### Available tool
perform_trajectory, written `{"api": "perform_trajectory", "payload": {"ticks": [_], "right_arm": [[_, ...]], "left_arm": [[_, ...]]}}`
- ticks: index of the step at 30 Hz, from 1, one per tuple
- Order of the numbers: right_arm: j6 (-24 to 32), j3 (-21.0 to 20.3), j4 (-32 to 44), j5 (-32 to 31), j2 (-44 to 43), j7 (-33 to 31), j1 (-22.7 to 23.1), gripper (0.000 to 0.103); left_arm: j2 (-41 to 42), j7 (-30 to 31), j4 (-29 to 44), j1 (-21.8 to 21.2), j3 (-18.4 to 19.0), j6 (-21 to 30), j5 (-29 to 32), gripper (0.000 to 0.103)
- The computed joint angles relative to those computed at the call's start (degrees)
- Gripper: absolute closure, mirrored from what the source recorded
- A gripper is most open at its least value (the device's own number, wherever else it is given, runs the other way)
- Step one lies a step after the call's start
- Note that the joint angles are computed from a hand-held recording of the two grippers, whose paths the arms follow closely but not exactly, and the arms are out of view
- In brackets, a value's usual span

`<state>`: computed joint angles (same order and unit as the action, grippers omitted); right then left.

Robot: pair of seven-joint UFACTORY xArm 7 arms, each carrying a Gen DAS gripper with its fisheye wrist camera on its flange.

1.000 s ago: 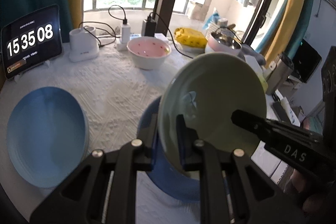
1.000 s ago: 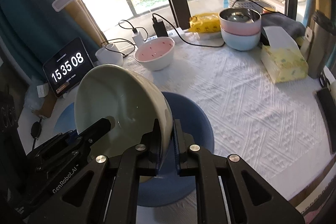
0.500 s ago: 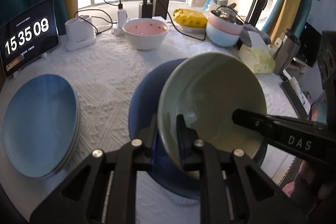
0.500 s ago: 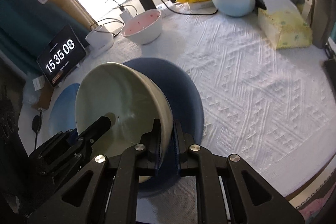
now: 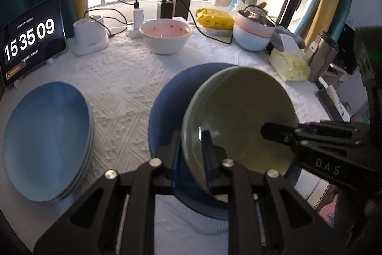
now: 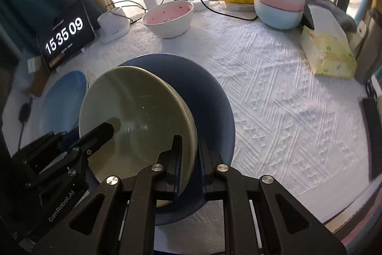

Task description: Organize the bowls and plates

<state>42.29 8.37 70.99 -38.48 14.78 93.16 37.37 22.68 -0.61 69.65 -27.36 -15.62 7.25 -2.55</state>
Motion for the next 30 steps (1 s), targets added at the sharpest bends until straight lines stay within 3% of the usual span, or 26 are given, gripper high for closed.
{"api": "perform_trajectory", "payload": {"ticks": [6, 10, 12, 16, 20, 30], "right_arm": [[-1.25, -0.09, -0.29, 0.95, -0.14, -1.80, -0.81, 0.089], [-1.69, -0.31, -0.19, 1.26, -0.08, -2.32, -1.04, 0.086], [-2.81, -0.66, -0.97, 0.35, -0.76, -1.13, -1.07, 0.083], [-1.83, -0.60, -0.30, -0.77, -0.80, -0.93, -1.16, 0.076], [-1.49, -0.51, -0.19, -0.90, -0.88, -0.96, -1.37, 0.075], [-1.13, -0.43, 0.07, -2.49, -1.52, -0.77, -1.37, 0.074]], "left_arm": [[-0.30, 4.00, -0.13, 4.21, -4.31, 1.08, -4.08, 0.085], [-1.34, 3.27, -0.97, 2.85, -2.25, -0.47, -4.40, 0.085], [-1.21, 4.75, -0.88, 4.79, -4.07, -1.13, -5.81, 0.085], [-0.76, 4.49, 0.02, 4.20, -3.13, -0.87, -5.40, 0.085], [-0.53, 4.74, 0.56, 4.58, -3.47, -0.64, -5.83, 0.085], [-0.41, 1.14, 2.74, 2.16, 0.27, -0.11, -3.66, 0.085]]}}
